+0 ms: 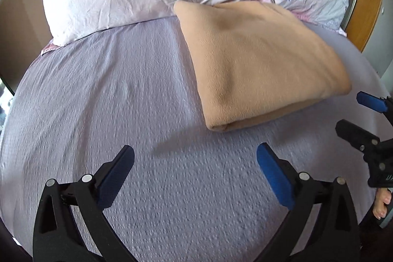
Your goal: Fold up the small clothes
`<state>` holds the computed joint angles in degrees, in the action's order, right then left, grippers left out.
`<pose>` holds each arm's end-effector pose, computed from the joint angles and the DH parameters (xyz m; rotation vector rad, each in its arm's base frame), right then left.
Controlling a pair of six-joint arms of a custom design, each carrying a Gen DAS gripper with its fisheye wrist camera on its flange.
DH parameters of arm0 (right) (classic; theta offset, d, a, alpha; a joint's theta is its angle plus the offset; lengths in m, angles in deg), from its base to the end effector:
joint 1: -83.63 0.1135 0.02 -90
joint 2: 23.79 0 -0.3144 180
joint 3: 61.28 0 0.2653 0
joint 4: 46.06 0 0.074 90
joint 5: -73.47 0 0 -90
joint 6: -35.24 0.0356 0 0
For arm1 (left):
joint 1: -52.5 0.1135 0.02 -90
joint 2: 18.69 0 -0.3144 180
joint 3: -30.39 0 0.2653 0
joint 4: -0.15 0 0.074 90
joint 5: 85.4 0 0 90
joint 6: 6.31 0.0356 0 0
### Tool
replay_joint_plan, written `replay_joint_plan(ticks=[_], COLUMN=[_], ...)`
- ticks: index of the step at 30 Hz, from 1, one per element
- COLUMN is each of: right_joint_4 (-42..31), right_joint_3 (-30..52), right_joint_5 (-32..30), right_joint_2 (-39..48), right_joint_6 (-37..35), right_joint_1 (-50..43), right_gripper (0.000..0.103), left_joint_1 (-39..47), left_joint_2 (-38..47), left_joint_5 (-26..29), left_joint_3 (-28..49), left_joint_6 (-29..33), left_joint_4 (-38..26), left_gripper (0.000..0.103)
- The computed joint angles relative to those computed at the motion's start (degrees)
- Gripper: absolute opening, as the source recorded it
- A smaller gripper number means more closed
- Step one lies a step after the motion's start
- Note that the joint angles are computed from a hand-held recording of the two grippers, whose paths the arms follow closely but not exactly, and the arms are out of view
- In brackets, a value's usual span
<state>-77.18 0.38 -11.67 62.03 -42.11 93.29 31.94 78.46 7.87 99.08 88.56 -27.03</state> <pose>0.2977 0.0476 0.2285 0.0996 2.5292 0.0477 0.3309 -0.1263 0.2086 0.5830 2.4818 -0.1797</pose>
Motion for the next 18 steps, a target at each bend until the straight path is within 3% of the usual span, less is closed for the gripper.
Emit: replay_joint_plan(ticks=[8, 18], right_joint_4=[-4.74, -3.77], right_joint_3=[2.76, 1.81], right_joint_5=[2.53, 2.22], right_joint_2=[4.72, 4.30], right_joint_6=[2.13, 3.05], right_joint_1=[2.19, 2.09], right_gripper=[0.101, 0.101], left_joint_1=[-0.90, -0.84], left_joint_2=[0.67, 0.70], left_joint_5=[-0.66, -0.40], left_joint_3=[0.12, 0.24], left_joint_6=[-0.20, -0.04], left_joint_4=[-0.44, -0.50], left_gripper=[0.102, 0.102])
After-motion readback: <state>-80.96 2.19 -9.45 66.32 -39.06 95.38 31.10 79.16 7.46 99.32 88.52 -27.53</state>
